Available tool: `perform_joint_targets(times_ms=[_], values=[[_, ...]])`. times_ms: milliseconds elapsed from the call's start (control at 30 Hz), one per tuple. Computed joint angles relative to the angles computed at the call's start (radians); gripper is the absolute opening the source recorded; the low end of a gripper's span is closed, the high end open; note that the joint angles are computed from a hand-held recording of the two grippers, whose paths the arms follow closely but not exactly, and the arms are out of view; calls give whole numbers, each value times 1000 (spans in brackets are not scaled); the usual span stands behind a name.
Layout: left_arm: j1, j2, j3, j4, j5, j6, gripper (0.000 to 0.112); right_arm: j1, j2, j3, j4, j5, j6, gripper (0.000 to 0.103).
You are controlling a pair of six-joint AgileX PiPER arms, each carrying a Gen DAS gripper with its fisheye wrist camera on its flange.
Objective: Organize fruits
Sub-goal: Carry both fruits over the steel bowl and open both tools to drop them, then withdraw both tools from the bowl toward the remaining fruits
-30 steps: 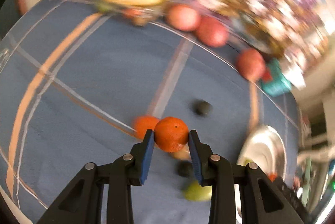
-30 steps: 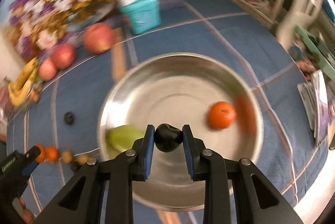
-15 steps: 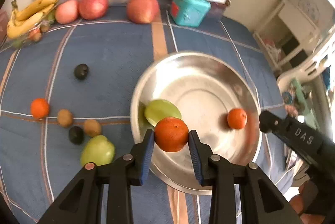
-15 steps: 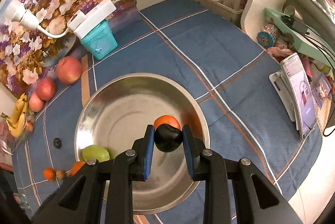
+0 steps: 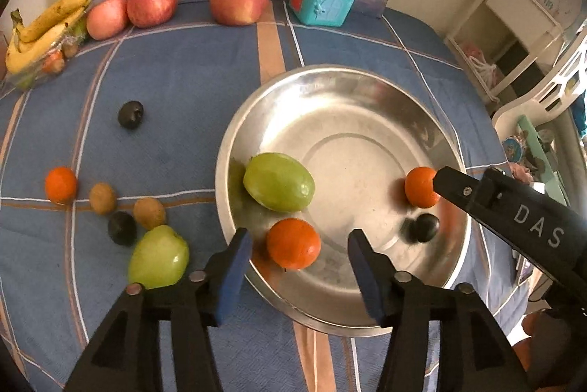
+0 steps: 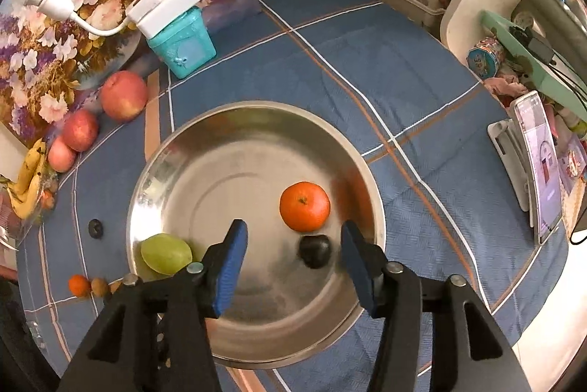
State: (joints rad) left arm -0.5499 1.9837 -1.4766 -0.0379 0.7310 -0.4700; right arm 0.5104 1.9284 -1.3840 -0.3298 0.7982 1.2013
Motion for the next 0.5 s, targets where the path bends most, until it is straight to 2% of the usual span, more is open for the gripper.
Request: perform_joint_targets(times_ms=[33,233,367,500], values=[[2,-4,1,0,0,-2,62,1,0,0,-6,-1,6,72],[11,-19,-1,40,15,-52,77,17,-15,14,-77,-18,61,96],[23,-41,27,89,-3,-112,100,34,-13,7,-125,3,94,96],[52,-70,71,191,-24,-227,103,46,-18,15,-162,-4,122,96]])
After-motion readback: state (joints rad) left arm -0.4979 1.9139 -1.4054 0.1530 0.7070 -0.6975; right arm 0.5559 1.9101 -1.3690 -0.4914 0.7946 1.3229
